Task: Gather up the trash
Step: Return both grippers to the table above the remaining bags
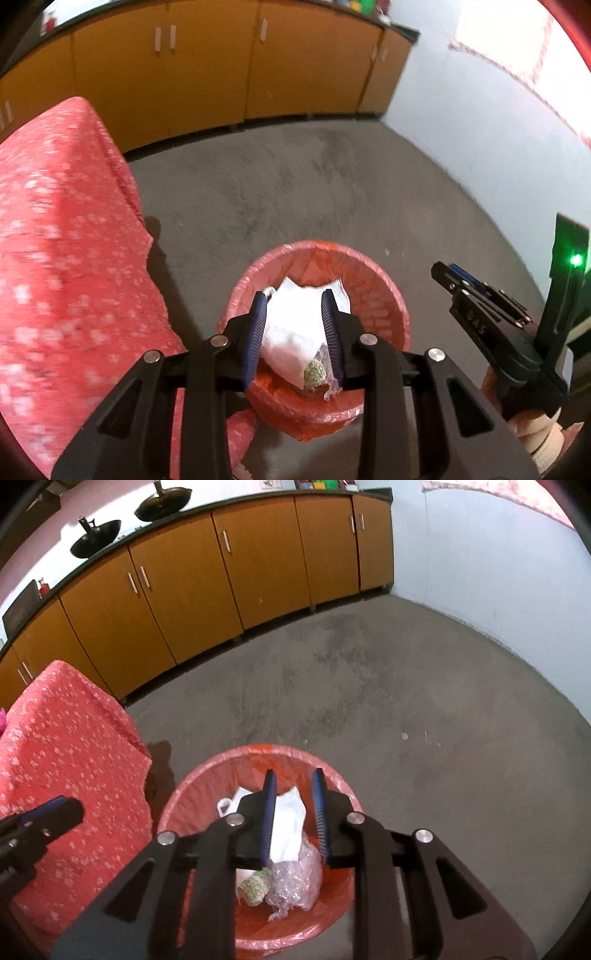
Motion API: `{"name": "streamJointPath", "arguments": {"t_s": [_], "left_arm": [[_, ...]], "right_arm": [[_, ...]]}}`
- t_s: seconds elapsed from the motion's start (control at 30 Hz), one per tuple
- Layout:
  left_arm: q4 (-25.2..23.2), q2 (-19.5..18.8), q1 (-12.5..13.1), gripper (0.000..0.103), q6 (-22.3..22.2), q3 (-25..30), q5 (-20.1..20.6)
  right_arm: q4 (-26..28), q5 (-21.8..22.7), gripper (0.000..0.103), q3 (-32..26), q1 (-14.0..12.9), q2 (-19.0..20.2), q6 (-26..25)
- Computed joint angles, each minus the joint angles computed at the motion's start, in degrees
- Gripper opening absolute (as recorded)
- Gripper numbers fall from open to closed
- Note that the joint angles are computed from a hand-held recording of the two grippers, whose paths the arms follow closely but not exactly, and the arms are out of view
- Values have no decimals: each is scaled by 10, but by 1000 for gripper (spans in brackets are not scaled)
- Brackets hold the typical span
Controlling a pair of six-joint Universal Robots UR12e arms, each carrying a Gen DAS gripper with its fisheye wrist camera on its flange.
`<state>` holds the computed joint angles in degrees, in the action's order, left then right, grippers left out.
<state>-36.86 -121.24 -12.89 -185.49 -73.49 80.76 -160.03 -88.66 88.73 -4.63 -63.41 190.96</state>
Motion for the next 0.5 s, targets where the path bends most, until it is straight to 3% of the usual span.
{"name": "streamJointPath", "arguments": {"t_s": [0.13,0.27,0.37,0.5], "left_arm": [[38,30,15,32,-18,-32,2],[89,70,39,40,-36,-78,29],[119,100,61,45,-44,-114,67],[147,131,93,52,-52,-152,147]], "right_arm": [[-4,18,27,-21,15,-2,-29],[-1,52,32,-59,40,5,-54],[11,82,40,-95,61,15,-70],[39,130,50,-158,100,39,-93]]}}
